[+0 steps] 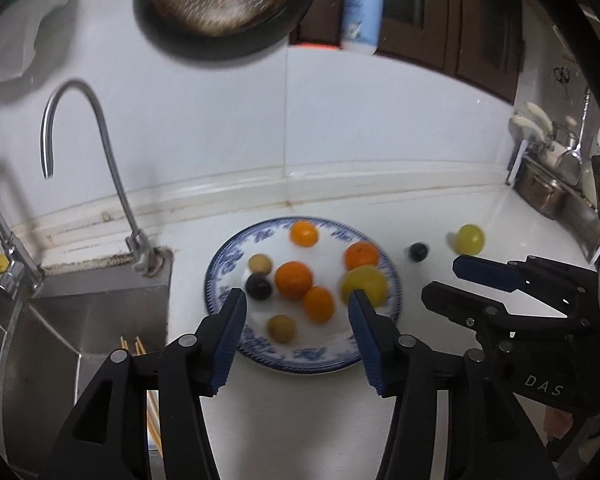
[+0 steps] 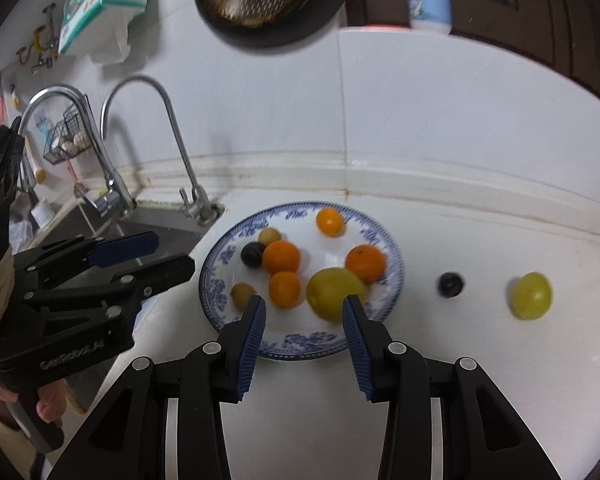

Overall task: Organize fruits
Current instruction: 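Withdraw both tools from the plate toward the dark plum and green pear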

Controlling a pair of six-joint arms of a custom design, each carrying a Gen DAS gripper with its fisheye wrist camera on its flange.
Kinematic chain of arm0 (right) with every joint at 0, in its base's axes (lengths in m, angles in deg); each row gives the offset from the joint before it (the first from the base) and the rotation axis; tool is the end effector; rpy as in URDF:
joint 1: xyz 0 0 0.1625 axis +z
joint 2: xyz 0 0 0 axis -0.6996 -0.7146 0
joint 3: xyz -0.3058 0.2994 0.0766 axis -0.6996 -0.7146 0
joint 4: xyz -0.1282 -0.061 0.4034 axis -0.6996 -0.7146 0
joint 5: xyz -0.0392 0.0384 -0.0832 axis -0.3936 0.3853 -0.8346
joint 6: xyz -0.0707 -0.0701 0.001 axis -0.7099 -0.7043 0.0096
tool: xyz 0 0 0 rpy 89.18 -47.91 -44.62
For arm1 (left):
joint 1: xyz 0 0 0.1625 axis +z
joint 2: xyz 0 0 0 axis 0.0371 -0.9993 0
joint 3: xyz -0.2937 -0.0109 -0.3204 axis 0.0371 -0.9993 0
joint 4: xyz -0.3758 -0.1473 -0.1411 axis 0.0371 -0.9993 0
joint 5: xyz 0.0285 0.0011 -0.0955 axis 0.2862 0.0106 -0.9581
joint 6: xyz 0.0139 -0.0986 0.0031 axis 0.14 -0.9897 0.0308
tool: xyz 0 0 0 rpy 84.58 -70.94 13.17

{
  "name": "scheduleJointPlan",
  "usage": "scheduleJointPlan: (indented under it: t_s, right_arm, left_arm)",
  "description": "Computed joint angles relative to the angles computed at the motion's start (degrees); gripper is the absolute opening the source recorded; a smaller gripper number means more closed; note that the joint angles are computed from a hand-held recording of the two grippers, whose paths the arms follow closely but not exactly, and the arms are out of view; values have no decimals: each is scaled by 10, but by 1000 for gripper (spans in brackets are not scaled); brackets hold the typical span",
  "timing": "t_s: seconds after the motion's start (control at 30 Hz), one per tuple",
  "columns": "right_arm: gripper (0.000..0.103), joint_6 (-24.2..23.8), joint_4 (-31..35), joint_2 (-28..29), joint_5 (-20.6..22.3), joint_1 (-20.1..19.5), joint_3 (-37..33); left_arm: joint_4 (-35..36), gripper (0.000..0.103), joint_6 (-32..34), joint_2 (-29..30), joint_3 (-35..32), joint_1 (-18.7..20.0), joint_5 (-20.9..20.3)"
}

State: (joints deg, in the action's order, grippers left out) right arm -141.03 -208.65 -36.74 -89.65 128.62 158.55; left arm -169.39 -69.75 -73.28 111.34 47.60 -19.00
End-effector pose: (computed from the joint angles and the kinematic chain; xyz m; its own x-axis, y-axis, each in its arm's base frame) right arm 0.0595 -0.7602 0.1899 -0.5774 -0.6972 0.4249 -0.8160 0.5102 -0.2718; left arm -0.2902 -0.6881 0.0090 -0.7037 -0.1956 -0.6831 0.4166 0.6653 -0.6196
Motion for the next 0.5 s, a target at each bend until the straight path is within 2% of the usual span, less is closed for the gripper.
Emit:
scheduleJointPlan:
  t_s: [0.07,0.27,0.33,0.5]
  right_arm:
    - [49,4,-2,-9,10,-3,1]
    - [49,11,-5,-29,24,-12,-4]
    - [49,10,-7,-32,25,-15,-8]
    - [49,17,-3,-36,30,-24,-26]
  left_arm:
    - [-10,55,11,8,-10,-5,0]
    - [-30,60,38,37,-56,-17,-4]
    - [-28,68,43,50,-77,-20,-7]
    - [-7,68,36,76,-122,-21,-15]
